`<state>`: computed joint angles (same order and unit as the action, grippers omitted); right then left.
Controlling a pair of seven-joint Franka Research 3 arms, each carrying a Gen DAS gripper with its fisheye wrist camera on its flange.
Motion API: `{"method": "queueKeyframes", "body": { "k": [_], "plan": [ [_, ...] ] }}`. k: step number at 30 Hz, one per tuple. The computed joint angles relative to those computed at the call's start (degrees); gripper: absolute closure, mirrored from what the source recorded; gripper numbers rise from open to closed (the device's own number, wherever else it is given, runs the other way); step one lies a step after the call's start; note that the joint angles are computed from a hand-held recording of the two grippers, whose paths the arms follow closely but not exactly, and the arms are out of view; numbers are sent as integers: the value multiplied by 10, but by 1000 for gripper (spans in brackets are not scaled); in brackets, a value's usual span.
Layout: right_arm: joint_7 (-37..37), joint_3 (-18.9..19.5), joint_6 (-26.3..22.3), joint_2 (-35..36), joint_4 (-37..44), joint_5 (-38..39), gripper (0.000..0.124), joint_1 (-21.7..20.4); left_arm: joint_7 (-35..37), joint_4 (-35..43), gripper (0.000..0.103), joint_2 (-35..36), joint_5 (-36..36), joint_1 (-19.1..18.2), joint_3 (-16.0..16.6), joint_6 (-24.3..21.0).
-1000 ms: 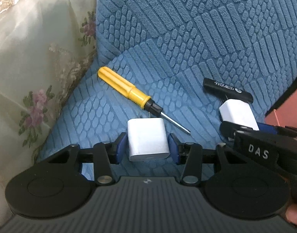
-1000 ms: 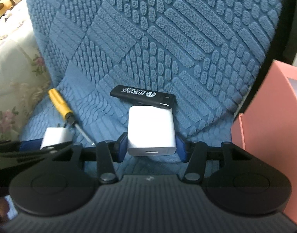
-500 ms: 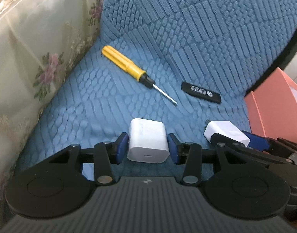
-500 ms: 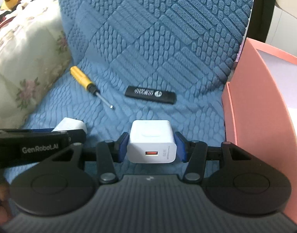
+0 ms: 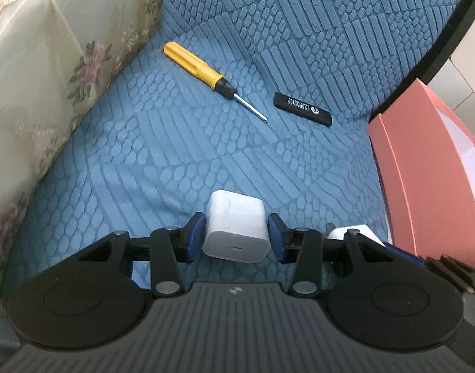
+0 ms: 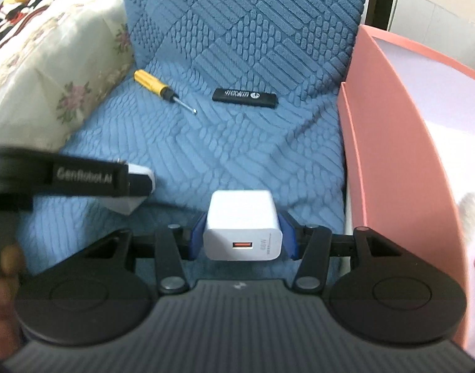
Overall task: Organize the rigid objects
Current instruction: 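Close both grippers on the white chargers and lift them off the seat, then carry the charger in the left gripper and the charger in the right gripper over the pink box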
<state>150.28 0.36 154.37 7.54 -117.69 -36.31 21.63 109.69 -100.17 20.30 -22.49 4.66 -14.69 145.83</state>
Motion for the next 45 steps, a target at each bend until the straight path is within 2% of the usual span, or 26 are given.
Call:
{"method": "queueKeyframes", "body": {
  "k": [11, 22, 26, 32, 35, 45],
  "plan": [
    [-6, 4, 7, 6, -13, 42, 69, -5, -28, 18, 50, 9, 22, -9, 6, -22],
    [-28, -8, -5, 19, 5, 49, 71, 7, -7, -7, 48, 1, 37, -10, -1, 18],
    [-19, -10, -2, 16, 2, 47, 71, 8, -8, -13, 53, -1, 47, -13, 1, 26],
    [-8, -7, -6, 7, 0, 25, 71, 9, -4, -15, 54, -6, 27, -3, -3, 16],
    [-6, -2, -4, -2, -4, 24, 71, 7, 13, -23, 54, -19, -1, 6, -9, 11],
    [4, 20, -12, -58, -30, 11, 71, -12, 68, -46, 54, -82, -100, 4, 0, 2]
  ]
}}
